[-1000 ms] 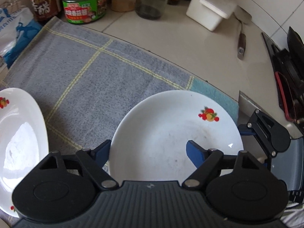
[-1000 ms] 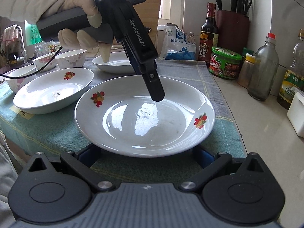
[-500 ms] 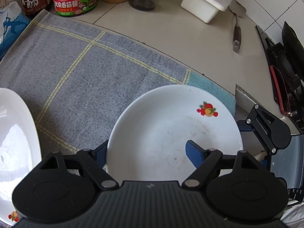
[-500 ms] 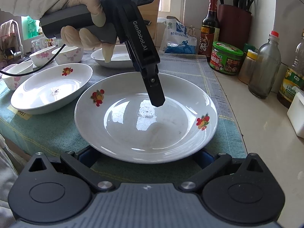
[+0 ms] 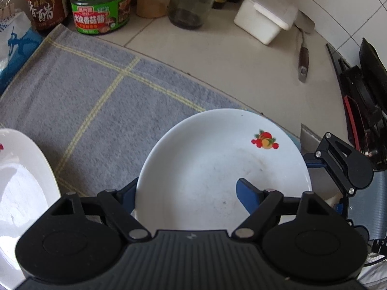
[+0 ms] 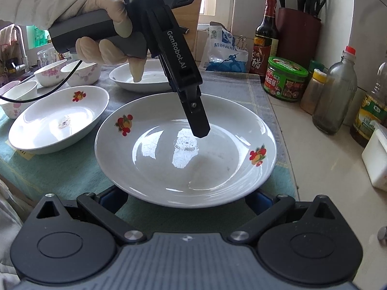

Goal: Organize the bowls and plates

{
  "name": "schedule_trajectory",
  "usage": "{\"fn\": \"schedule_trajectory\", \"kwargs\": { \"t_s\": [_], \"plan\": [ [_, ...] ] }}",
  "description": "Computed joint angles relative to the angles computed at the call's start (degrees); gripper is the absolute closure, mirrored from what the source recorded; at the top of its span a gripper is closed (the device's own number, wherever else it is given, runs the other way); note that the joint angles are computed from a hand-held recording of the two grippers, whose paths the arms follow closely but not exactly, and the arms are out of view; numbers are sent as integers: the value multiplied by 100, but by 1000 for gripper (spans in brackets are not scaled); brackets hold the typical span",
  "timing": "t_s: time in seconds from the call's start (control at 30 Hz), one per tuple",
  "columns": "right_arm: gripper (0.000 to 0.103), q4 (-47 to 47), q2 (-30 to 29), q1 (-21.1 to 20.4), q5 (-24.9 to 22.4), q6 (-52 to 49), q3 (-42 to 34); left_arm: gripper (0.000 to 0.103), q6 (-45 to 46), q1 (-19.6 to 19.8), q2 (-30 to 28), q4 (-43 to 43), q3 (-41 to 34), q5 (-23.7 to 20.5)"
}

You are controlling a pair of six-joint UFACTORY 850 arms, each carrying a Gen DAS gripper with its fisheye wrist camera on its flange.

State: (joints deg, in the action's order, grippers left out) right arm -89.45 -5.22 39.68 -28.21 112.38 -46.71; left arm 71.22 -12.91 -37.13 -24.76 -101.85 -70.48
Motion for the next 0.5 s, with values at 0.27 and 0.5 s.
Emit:
{"fn": "schedule_trajectory", "kwargs": {
  "t_s": [0.27, 0.5],
  "plan": [
    [0, -406, -32, -453, 364, 73, -56, 21, -190, -93, -290, -162, -468, 56],
    [0, -794, -116, -792, 619, 130, -140, 21, -379, -173, -621, -209, -971, 67]
  ]
}}
